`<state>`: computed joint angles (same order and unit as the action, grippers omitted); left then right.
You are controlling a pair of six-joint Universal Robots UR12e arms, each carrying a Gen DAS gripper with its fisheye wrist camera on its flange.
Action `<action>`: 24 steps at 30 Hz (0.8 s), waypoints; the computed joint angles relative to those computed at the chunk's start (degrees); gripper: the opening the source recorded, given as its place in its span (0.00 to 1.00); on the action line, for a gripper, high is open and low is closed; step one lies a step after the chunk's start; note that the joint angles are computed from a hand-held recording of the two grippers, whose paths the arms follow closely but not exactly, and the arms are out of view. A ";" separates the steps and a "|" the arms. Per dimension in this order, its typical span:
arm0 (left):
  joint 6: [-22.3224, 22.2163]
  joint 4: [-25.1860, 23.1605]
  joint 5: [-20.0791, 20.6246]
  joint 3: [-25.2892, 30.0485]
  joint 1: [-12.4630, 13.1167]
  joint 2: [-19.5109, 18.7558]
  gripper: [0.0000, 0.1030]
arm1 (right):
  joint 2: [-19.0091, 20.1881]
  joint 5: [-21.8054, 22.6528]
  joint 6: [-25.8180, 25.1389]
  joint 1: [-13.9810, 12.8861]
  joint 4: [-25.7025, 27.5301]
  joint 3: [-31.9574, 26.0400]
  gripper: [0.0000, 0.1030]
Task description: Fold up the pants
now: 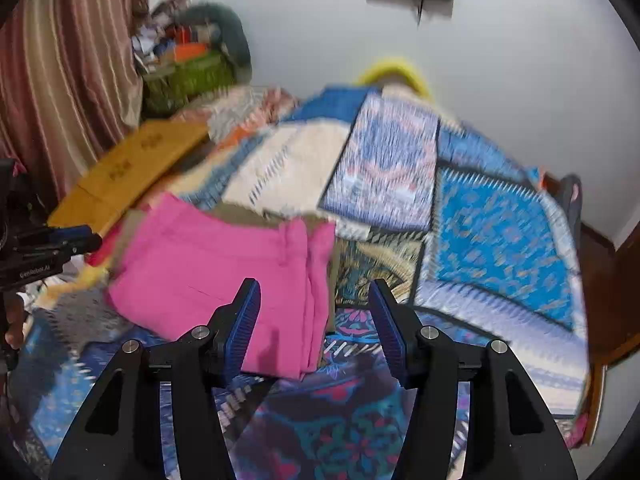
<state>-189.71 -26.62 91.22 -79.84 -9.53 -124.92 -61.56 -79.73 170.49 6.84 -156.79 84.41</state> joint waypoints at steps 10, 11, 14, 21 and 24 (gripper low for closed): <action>1.36 16.68 1.91 -11.87 -3.97 12.48 0.51 | -12.55 6.04 3.81 -0.43 -18.52 12.71 0.66; 1.07 18.15 1.62 -12.97 -4.21 13.64 0.51 | -13.23 6.13 3.93 -0.34 -20.03 13.49 0.66; 0.87 23.54 2.32 -16.34 -5.54 16.86 0.51 | -16.79 7.13 5.59 -0.14 -25.85 17.35 0.72; 5.46 35.62 11.09 -23.37 -10.35 22.42 0.64 | -22.06 6.81 8.56 0.81 -38.23 24.74 0.82; 5.76 38.93 11.90 -25.65 -11.62 24.11 0.70 | -23.03 3.90 7.11 2.10 -40.42 26.56 0.86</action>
